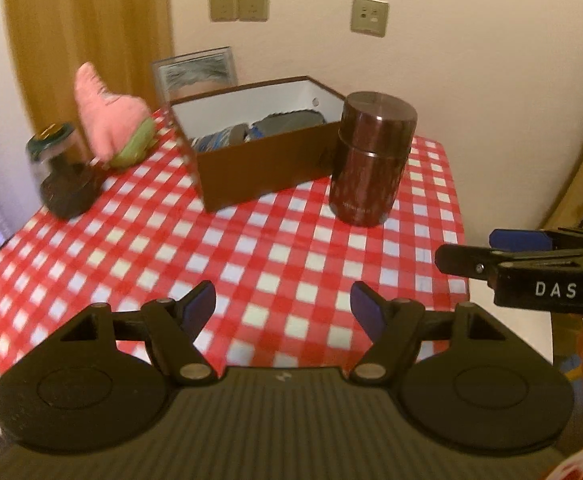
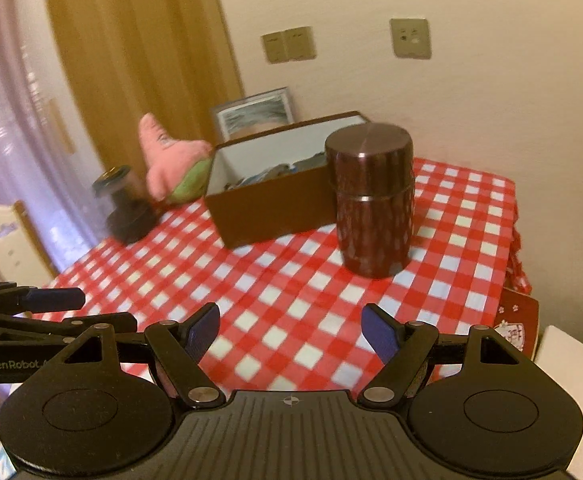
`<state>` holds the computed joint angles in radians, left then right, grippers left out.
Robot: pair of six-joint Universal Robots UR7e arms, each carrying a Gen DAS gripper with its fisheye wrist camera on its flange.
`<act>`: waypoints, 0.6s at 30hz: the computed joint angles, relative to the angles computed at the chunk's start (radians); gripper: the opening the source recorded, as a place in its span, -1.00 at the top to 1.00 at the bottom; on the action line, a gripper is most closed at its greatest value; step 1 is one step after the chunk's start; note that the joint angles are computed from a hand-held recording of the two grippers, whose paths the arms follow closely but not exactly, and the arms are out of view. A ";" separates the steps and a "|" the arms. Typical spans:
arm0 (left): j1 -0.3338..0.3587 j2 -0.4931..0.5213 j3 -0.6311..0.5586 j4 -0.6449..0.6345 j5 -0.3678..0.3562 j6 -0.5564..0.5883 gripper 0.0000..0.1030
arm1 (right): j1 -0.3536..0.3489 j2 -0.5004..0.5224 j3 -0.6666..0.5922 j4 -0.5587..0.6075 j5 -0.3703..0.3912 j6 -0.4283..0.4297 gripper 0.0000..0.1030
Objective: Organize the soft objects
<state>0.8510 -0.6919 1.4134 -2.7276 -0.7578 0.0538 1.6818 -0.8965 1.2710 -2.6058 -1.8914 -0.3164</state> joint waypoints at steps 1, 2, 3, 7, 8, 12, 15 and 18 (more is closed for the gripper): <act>-0.016 -0.005 0.031 -0.009 0.023 -0.038 -0.41 | -0.010 -0.023 0.025 0.008 0.021 -0.013 -0.50; -0.031 -0.010 0.058 -0.013 0.044 -0.073 -0.40 | -0.019 -0.047 0.049 0.016 0.041 -0.027 -0.50; -0.048 -0.016 0.088 -0.019 0.066 -0.112 -0.40 | -0.026 -0.067 0.068 0.023 0.056 -0.036 -0.50; -0.118 -0.037 0.200 -0.018 0.139 -0.272 -0.40 | -0.058 -0.162 0.157 0.054 0.113 -0.084 -0.50; -0.133 -0.041 0.222 -0.015 0.154 -0.308 -0.40 | -0.065 -0.186 0.178 0.062 0.125 -0.097 -0.50; -0.206 -0.067 0.304 0.057 0.212 -0.501 -0.40 | -0.084 -0.274 0.245 0.110 0.156 -0.146 -0.50; -0.254 -0.088 0.344 0.149 0.229 -0.641 -0.40 | -0.099 -0.336 0.291 0.147 0.178 -0.175 -0.50; -0.293 -0.103 0.364 0.251 0.244 -0.765 -0.40 | -0.109 -0.384 0.321 0.185 0.184 -0.183 -0.50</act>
<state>0.5577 -0.7947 1.7770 -2.4764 -0.5135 -0.7110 1.5729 -1.2805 1.5922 -2.4212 -1.7071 -0.4993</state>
